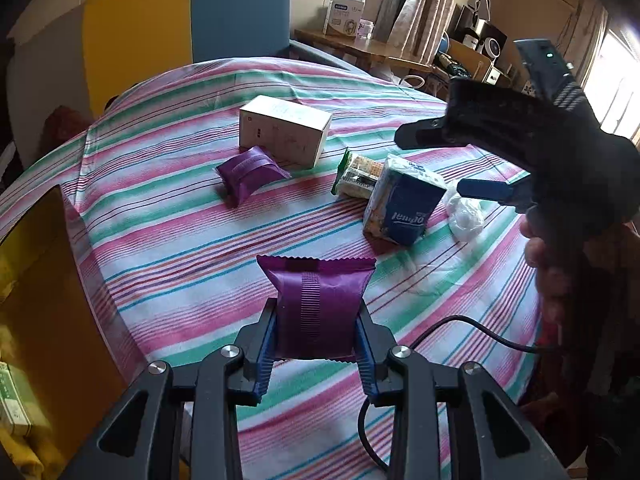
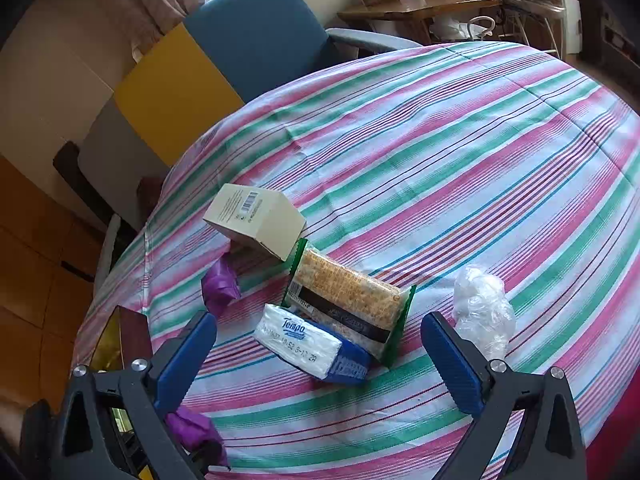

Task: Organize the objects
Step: 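Carry the purple packet toward the tray while the right tool grasps the Tempo tissue pack, then lower the purple packet into the gold tray and open the left tool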

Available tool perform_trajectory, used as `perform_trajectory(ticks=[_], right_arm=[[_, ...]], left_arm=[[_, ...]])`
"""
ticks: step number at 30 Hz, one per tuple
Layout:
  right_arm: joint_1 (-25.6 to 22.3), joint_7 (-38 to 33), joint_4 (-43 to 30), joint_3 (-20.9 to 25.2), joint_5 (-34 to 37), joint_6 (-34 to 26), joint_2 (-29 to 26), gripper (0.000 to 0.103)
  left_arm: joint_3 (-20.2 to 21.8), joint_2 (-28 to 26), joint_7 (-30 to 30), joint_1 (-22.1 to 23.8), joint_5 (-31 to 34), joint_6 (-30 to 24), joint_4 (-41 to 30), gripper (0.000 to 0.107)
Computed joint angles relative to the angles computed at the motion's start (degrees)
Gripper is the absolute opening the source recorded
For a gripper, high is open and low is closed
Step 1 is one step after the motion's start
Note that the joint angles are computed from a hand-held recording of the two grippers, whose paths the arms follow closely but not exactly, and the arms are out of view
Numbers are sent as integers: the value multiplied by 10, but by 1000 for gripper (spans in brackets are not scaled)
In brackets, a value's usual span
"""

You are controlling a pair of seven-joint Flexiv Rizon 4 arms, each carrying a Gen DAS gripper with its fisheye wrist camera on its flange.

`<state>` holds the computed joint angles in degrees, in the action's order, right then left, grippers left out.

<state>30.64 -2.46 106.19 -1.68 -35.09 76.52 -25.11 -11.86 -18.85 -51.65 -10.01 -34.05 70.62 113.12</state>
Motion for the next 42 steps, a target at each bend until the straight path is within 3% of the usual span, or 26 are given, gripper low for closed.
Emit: perform_trajectory(ticks=[7, 11, 17, 19, 20, 21, 28, 42], right_arm=[[0, -48, -31, 21, -4, -76, -12, 102], [2, -66, -46, 26, -7, -111, -18, 93], [-1, -100, -69, 42, 12, -150, -32, 88], [1, -114, -78, 44, 13, -166, -37, 77], [3, -126, -83, 45, 11, -176, -40, 53], [3, -141, -89, 48, 12, -185, -43, 48], [12, -157, -92, 44, 0, -203, -41, 47], [11, -145, -91, 44, 4, -208, -39, 47]], left_arm=[[-13, 57, 59, 7, -95, 25, 67, 35], [-3, 74, 86, -5, -143, 37, 92, 35], [12, 101, 126, -21, -203, 71, 123, 35], [15, 110, 142, -28, -230, 81, 131, 35], [19, 116, 145, -33, -237, 91, 135, 35], [22, 120, 150, -37, -244, 100, 138, 35], [43, 137, 165, -51, -277, 121, 153, 35], [55, 137, 150, -42, -271, 111, 164, 35]])
